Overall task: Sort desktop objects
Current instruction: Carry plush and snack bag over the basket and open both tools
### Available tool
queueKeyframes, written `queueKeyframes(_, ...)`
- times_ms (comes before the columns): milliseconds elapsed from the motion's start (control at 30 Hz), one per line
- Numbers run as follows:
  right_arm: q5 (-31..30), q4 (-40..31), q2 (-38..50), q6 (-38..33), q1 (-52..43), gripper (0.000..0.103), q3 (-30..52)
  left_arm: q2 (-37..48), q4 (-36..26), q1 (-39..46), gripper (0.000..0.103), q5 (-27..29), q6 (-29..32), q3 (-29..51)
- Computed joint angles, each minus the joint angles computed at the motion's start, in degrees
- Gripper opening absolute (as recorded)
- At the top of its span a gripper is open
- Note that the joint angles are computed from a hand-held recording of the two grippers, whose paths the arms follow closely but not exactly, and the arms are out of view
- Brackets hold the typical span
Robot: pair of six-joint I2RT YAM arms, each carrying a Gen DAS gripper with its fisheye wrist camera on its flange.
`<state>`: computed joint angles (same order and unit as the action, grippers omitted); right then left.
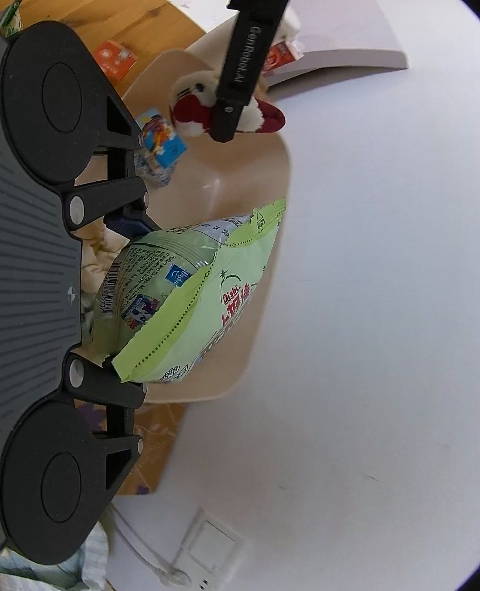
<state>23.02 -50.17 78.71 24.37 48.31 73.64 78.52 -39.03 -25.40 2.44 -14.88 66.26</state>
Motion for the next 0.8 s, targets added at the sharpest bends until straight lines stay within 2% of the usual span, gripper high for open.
queueKeyframes(133,-1.5,-0.4,2.7,0.3,-1.0,0.056,0.2,3.7,-0.9,-1.3,0.046,-0.5,-0.3,0.5)
queueKeyframes(300,-2.4,-0.6,4.5,0.9,-1.4,0.057,0.4,2.5,-0.2,-1.3,0.051,-0.6,0.8,-2.2)
queueKeyframes(333,-1.9,-0.9,4.8,1.0,-1.2,0.063,0.7,2.5,0.0,-1.5,0.052,-0.8,1.0,-2.4)
queueKeyframes(433,-1.1,-1.0,4.8,1.8,-0.6,0.069,0.8,3.2,-0.8,-1.3,0.058,-0.1,1.3,-1.7)
queueKeyframes(467,-0.7,-1.2,4.7,2.3,-0.3,0.075,1.0,3.7,-0.2,-0.6,0.061,0.6,1.7,-2.0)
queueKeyframes(500,0.1,-1.5,2.8,3.1,0.3,0.078,-0.5,3.5,-0.3,-0.4,0.064,0.7,1.7,-2.0)
queueKeyframes(600,1.4,-2.8,3.4,5.1,1.1,0.087,2.0,1.7,-0.4,-0.6,0.071,0.1,2.8,-2.4)
queueKeyframes(733,4.1,-5.1,1.2,10.3,3.8,0.101,3.3,-1.4,-1.0,0.2,0.073,0.1,4.8,-2.9)
queueKeyframes(800,5.3,-6.7,-0.4,12.7,5.5,0.103,3.5,-3.0,-1.8,1.7,0.074,1.4,5.5,-3.0)
